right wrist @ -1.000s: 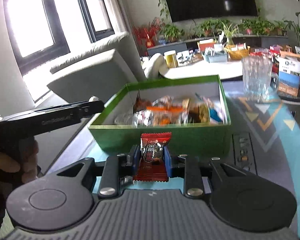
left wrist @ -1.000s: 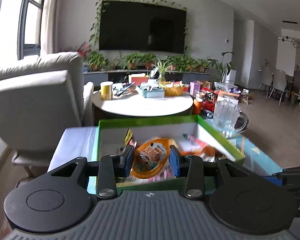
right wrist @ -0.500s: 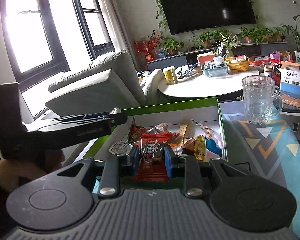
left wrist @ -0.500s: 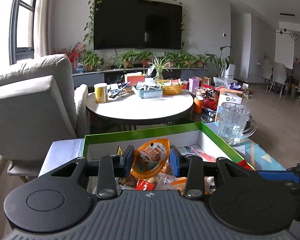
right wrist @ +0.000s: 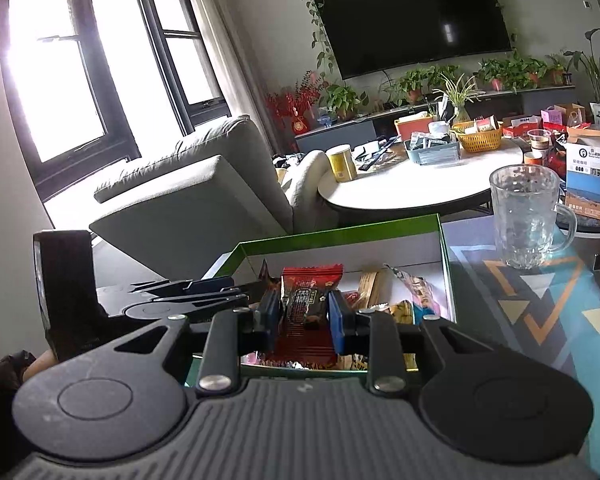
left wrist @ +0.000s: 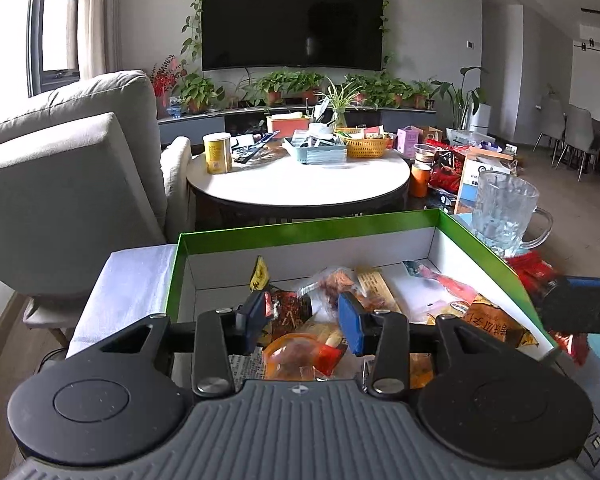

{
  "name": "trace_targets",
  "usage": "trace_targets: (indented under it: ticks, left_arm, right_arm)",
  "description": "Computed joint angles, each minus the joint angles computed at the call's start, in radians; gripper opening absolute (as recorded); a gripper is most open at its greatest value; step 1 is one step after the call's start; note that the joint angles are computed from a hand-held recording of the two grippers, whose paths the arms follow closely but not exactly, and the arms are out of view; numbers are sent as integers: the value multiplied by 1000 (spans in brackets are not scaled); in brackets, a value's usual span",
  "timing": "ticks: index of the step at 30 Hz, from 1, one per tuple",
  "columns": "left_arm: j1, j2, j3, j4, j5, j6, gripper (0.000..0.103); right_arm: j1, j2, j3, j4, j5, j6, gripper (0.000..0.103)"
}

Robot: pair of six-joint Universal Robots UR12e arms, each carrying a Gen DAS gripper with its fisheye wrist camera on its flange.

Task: Organize snacks
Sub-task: 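Open the left tool, then the right tool, releasing both packets into the box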

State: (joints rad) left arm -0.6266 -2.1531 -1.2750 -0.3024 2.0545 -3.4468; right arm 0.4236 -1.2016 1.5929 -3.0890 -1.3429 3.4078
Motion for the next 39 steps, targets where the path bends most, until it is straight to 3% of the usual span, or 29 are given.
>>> trace_targets:
  ticks: [25, 31, 39]
  left_arm:
    - [-19, 105, -169, 52, 67, -116, 46]
    - [-33, 125, -215, 57, 77, -96, 49]
    - [-31, 152, -255, 40, -29, -113, 49]
  right_arm:
    - [3, 15, -31, 35, -20, 4, 32]
    - [9, 49, -85, 72, 4, -32, 32]
    - [15, 77, -129, 97, -13, -36, 32]
